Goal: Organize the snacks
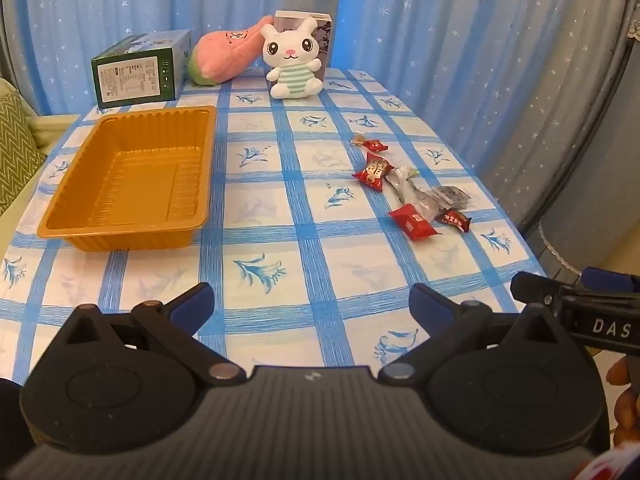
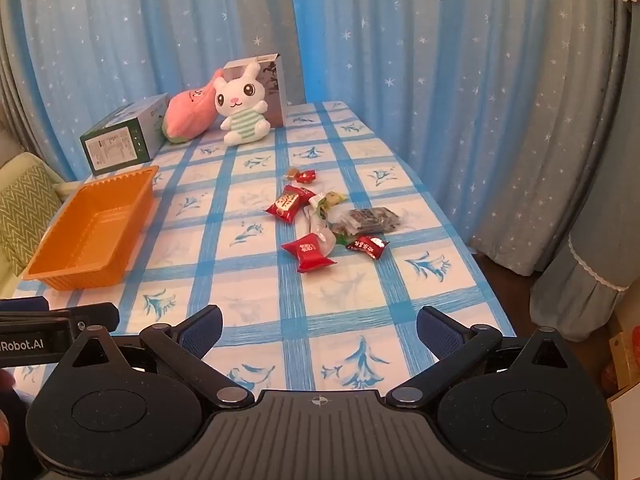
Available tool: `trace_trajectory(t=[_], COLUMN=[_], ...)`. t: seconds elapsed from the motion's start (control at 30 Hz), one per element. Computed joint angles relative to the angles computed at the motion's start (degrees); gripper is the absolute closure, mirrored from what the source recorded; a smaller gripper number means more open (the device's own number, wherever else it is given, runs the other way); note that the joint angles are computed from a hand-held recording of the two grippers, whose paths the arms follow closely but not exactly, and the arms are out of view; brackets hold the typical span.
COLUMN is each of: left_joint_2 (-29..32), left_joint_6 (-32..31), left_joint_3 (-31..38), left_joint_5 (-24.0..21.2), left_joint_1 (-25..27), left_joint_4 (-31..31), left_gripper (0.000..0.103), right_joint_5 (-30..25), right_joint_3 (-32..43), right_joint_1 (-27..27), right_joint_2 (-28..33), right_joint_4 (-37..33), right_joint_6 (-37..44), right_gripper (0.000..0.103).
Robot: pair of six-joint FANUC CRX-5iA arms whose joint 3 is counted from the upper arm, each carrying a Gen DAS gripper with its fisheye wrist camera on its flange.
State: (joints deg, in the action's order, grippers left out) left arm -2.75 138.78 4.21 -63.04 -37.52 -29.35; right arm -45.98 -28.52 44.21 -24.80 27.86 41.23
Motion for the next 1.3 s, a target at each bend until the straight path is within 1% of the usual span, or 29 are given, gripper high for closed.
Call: trace_trajectory(t=[0.03, 0.07, 0.13, 0.17, 0.2, 0.3, 0.37, 1.3], left_joint_2=[0.3, 0.3, 0.5, -0.4, -0.8, -0.9, -0.9, -1.0], left_joint_6=[0.4, 1.5, 1.2, 0.7, 0.4, 1.5, 1.4, 1.4], left_joint_3=[0.4, 0.5, 0.4, -1.0, -1.4, -1.1, -1.1, -0.7], left_joint_5=[-0.6, -0.9, -0.3, 1.5, 2.1, 1.4, 1.2, 0.7], left_joint_1=[-0.7, -0.7, -0.2, 1.8, 2.3, 1.3, 1.1, 0.9], left_joint_4=[-0.9, -0.6, 0.6, 3.2, 3.6, 1.8, 1.5, 1.2], left_gripper=[0.000, 0.000, 0.000, 0.000, 0.000, 0.000, 0.000, 0.000], right_joint_5=[0.1, 0.1, -0.1, -0.2, -0.3, -0.6, -0.7, -0.9], right_joint_3=[-0.1, -0.1, 0.0, 0.0, 0.0, 0.2, 0.4, 0.3], right_joint_1=[0.0, 0.1, 0.1, 0.2, 0.2, 0.3, 0.9, 0.6], right_joint_2=[-0.1, -0.1, -0.1, -0.1, -0.1, 0.0, 0.1, 0.0], right_joint_4=[0.0, 0.1, -0.1, -0.1, -0.1, -0.2, 0.6, 0.0], right_joint_6=[0.0, -0.1, 0.1, 0.2, 0.3, 0.6, -0.7, 0.3], right_gripper=[0.000, 0.000, 0.000, 0.000, 0.000, 0.000, 0.000, 0.000])
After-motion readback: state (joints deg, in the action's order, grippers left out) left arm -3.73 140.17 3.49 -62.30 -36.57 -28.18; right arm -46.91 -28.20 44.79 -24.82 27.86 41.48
